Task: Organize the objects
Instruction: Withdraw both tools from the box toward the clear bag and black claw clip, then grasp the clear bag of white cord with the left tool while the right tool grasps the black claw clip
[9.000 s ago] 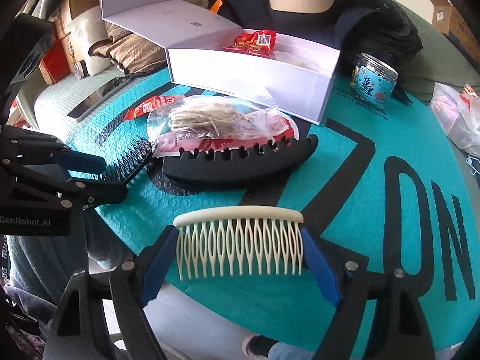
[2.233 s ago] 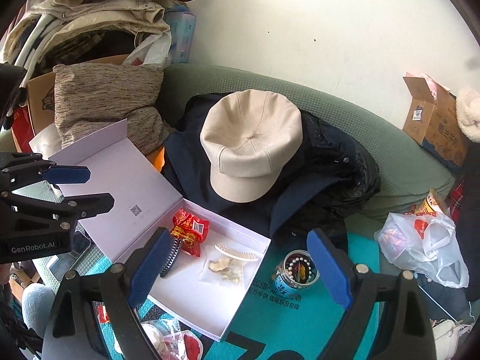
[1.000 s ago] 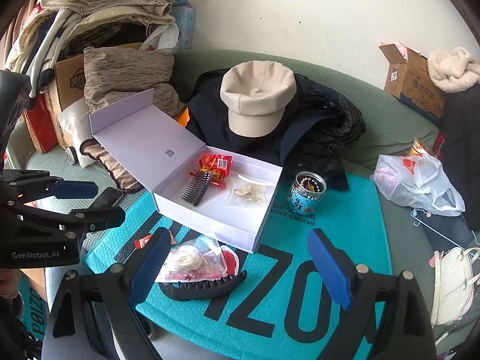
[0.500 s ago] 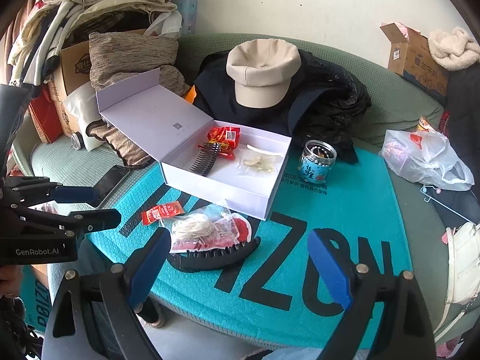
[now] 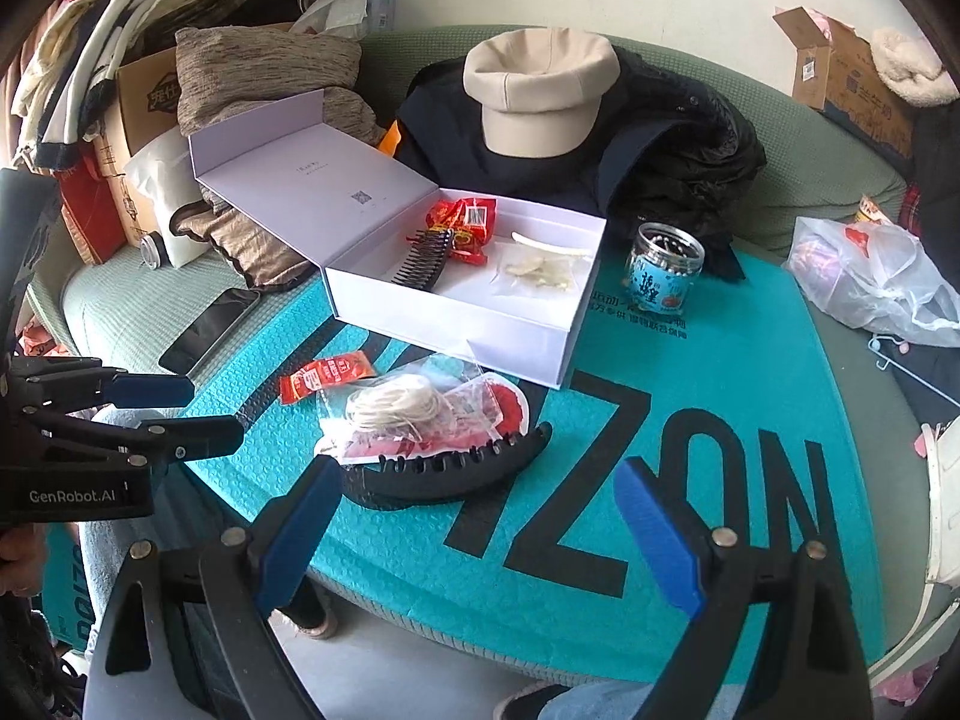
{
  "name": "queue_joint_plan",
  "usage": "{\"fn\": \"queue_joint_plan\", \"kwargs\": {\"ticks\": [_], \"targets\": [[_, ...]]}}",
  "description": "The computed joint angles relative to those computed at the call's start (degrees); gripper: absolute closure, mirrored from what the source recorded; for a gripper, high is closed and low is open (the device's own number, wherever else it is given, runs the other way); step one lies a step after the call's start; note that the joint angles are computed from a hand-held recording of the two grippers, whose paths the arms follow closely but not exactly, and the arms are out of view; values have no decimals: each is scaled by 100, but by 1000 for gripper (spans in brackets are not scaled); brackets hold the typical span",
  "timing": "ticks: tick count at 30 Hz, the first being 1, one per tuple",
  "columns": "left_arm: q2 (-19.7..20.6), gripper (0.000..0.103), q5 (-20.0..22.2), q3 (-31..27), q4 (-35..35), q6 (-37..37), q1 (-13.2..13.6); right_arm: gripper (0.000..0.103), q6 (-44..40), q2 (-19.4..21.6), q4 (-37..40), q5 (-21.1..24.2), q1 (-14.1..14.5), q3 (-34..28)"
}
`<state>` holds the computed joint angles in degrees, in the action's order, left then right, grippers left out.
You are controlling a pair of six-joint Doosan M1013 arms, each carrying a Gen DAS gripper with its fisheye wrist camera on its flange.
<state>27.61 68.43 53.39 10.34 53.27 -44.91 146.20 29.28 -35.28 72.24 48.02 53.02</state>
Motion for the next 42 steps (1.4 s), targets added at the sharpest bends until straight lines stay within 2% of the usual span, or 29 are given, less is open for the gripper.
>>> {"fn": "queue_joint_plan", "kwargs": {"ticks": [6,11,15,18,22,25,27,29,33,36,38,40,42], "targets": [[52,47,-44,152,258,18,4,10,286,72,151,-142,-78,103],[86,47,-136,303,-56,-24,114,10,455,297,465,95,-182,-119],[108,47,-139,350,48,-112,156,10,620,428,682,115,-274,-206],[122,47,-110,357,187,-197,190,11,872,553,690,303,-311,-335],[149,47,-137,334,61,-104,273,13,1229,577,632,222,-335,-284],[174,47,-186,277,148,-51,276,22,1088,653,767,326,-377,-354],[188,47,-238,247,185,-65,284,33,1157,551,834,10,-400,-151],[230,47,-198,158,131,-22,300,38,1144,496,906,-108,-414,-69],[253,47,-308,75,-38,127,325,52,1017,422,935,-45,-419,-9],[297,47,-416,-41,-268,420,334,58,1044,324,968,-22,-434,112],[358,47,-473,-151,-502,708,337,60,1039,297,819,173,-410,130],[436,47,-532,-270,-619,947,320,61,1023,272,624,379,-377,155],[567,47,-474,-464,-768,1187,315,61,1001,172,671,327,-400,296]]}}
